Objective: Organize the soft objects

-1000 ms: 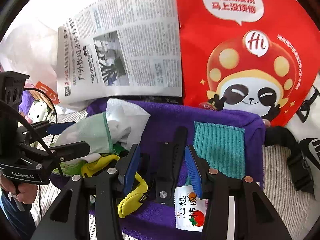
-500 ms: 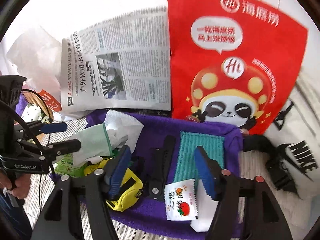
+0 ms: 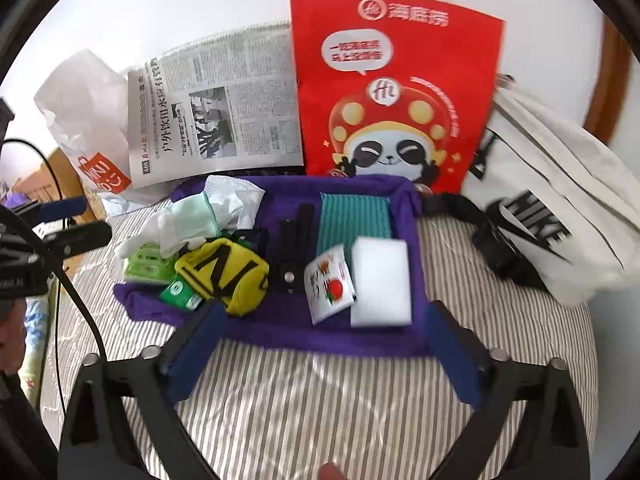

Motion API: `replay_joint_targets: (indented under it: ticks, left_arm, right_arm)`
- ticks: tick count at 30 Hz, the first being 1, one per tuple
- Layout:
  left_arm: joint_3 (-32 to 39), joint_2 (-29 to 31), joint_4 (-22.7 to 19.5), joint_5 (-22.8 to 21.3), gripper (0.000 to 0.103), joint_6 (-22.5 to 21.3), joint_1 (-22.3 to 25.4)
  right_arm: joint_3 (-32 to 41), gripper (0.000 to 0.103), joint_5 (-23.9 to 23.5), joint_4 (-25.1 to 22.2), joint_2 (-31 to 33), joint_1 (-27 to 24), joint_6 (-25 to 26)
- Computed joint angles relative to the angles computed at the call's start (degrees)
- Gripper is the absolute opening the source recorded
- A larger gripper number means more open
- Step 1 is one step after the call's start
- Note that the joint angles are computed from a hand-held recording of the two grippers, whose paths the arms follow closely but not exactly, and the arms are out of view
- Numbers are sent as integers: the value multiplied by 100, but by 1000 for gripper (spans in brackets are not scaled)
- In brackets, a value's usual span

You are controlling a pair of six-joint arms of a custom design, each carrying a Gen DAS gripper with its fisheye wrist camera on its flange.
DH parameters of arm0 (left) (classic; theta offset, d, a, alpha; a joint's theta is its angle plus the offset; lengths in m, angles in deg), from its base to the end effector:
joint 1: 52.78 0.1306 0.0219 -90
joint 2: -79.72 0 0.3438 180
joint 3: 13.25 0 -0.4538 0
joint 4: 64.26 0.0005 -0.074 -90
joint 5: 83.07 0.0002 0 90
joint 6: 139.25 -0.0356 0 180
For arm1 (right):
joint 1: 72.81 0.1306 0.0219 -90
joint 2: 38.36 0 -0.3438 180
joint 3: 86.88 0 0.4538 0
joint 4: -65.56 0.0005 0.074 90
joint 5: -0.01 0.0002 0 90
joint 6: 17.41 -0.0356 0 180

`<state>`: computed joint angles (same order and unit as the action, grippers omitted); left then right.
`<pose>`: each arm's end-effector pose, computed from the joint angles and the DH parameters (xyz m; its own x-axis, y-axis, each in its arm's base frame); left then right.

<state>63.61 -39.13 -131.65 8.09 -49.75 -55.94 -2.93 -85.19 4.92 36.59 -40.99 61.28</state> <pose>0.3600 -0.0211 0.4685 -0.7827 0.0520 -0.6202 0.0745 0.9972 -0.0105 0.3830 0.2336 0.4476 -0.7477 -0.2340 -0.6214 -0.3413 0.9382 0.0574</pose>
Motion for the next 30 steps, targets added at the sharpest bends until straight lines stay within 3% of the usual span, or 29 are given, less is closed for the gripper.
replay_joint_targets:
  ticks: [10, 12, 17, 21, 30]
  left_arm:
    - [-600, -1227, -644, -626, 88, 1094, -869]
    - [-694, -1437, -764, -851, 88, 1351, -1099]
    - [-867, -1847, -958, -1782, 88, 1941, -1745]
    - [-964, -2001, -1126, -2143, 88, 2228, -2031]
    - [-1112, -2318, -1298, -2381, 88, 2842, -2479]
  right_arm:
    - [-723, 103, 464, -303, -1098, 482, -411]
    - [-847, 103, 371, -354, -1338, 590, -495]
    - [-1010, 103, 664, -555, -1684, 805, -632]
    - [-1154, 103, 677, -671, -1919, 837, -734]
    - [-1280, 103, 900, -814, -2168, 982, -792]
